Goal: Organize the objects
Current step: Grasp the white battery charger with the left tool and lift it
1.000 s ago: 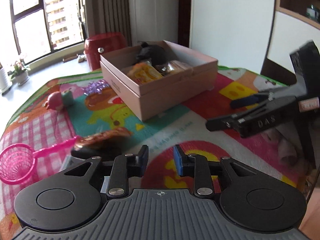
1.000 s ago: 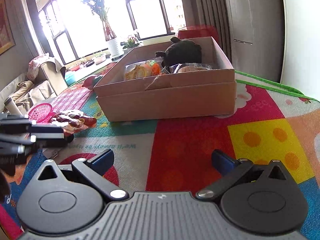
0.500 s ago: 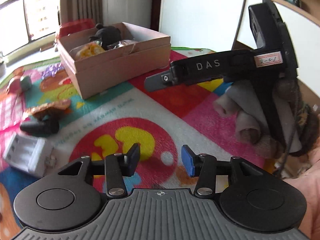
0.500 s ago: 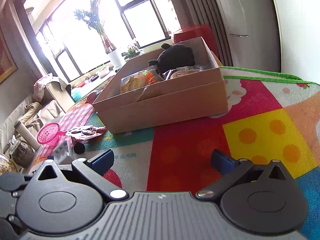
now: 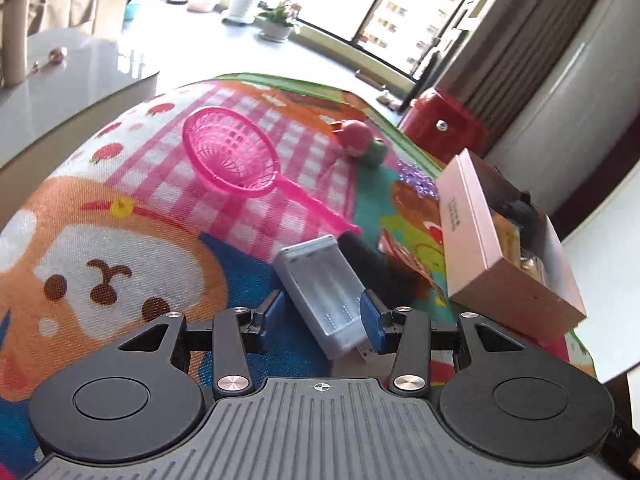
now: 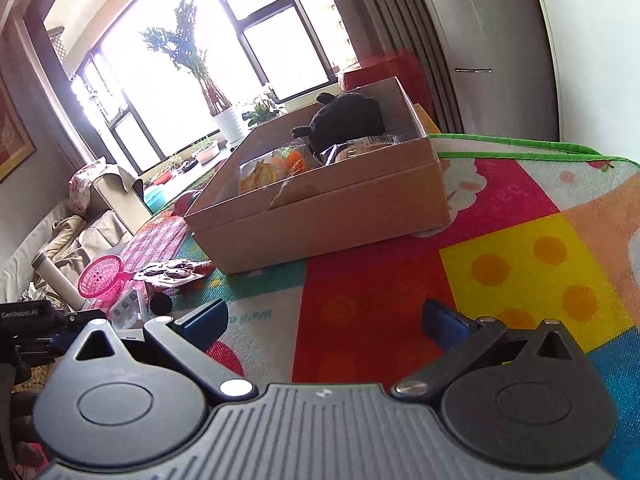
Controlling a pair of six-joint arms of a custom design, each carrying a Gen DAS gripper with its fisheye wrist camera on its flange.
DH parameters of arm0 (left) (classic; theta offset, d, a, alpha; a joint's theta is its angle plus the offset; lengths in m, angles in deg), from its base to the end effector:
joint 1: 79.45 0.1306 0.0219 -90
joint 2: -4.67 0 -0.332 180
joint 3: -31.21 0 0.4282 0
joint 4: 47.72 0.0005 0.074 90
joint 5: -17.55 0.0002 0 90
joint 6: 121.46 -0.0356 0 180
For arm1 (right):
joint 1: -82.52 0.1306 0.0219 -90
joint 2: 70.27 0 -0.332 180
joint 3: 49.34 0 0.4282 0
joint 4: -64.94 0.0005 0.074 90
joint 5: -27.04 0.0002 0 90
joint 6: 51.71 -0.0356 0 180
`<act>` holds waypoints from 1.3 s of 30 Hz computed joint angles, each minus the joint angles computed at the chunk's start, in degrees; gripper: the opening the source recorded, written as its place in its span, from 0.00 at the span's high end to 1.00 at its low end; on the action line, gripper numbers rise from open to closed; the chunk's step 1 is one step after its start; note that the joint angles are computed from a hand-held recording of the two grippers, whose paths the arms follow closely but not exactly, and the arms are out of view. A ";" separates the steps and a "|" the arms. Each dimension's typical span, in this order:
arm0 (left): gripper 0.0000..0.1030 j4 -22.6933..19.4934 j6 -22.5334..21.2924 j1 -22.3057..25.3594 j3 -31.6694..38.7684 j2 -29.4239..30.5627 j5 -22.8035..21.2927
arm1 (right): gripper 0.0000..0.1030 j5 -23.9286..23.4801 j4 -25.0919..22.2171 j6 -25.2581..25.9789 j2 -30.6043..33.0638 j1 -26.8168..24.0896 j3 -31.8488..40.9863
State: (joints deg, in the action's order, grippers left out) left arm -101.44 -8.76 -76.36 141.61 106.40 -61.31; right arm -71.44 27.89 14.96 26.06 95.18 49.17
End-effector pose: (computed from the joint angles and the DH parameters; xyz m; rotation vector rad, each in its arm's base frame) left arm 0.5891 0.0244 0.4430 -0.4359 2.3328 -0.3949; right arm 0.5608 0.1308 0.4143 0.1207 2.2156 0.5139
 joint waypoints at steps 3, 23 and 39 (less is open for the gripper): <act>0.55 -0.41 -1.27 -0.35 3.04 2.95 -0.06 | 0.00 -0.09 0.04 -0.08 -0.01 -0.06 0.02; 0.50 5.46 -26.75 -5.09 4.00 6.23 -12.59 | 0.00 -0.26 0.33 -0.24 -0.11 -0.12 -0.31; 0.52 9.44 -26.29 -3.20 -2.81 1.24 -1.48 | 0.00 0.06 0.10 0.01 -0.04 0.01 -0.21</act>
